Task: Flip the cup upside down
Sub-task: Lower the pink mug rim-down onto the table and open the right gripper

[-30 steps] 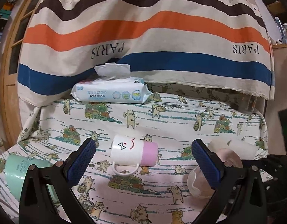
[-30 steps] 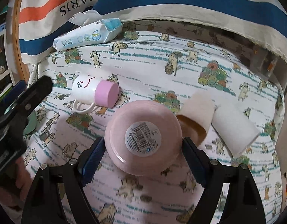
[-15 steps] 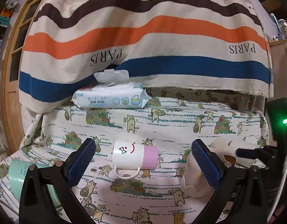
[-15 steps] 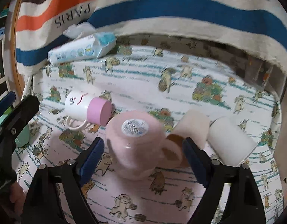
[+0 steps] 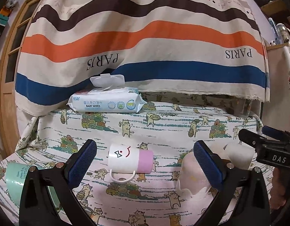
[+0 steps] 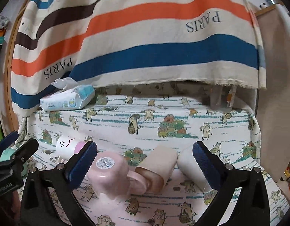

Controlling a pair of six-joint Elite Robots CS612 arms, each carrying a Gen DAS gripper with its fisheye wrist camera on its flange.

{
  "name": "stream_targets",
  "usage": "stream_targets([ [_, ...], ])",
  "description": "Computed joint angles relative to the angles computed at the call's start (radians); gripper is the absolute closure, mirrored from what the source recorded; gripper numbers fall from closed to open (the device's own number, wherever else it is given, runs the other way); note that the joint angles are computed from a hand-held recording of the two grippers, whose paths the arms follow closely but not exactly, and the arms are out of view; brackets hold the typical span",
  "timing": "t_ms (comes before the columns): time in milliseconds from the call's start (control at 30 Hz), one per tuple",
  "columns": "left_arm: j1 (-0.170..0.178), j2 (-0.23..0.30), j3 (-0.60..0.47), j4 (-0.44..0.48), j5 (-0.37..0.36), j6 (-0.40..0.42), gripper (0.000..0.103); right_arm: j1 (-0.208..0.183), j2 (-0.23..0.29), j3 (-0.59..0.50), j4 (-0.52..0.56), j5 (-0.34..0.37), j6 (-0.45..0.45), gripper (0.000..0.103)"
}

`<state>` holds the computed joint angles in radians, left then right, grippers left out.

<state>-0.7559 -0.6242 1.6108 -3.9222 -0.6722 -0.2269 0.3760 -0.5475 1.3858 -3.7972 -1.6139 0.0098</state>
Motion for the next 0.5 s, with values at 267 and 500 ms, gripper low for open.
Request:
stream_targets([
  [267,0.001,0.003,-0.007,0.044,0.01,-0.002,0.001,-0.001,0.032,-0.024,0.013,-0.011,-0.046,0.001],
  [500,0.004,0.004,-0.011,0.086,-0.001,-0.012,0.001,-0.002,0.04,-0.024,0.01,-0.006,-0.042,0.001],
])
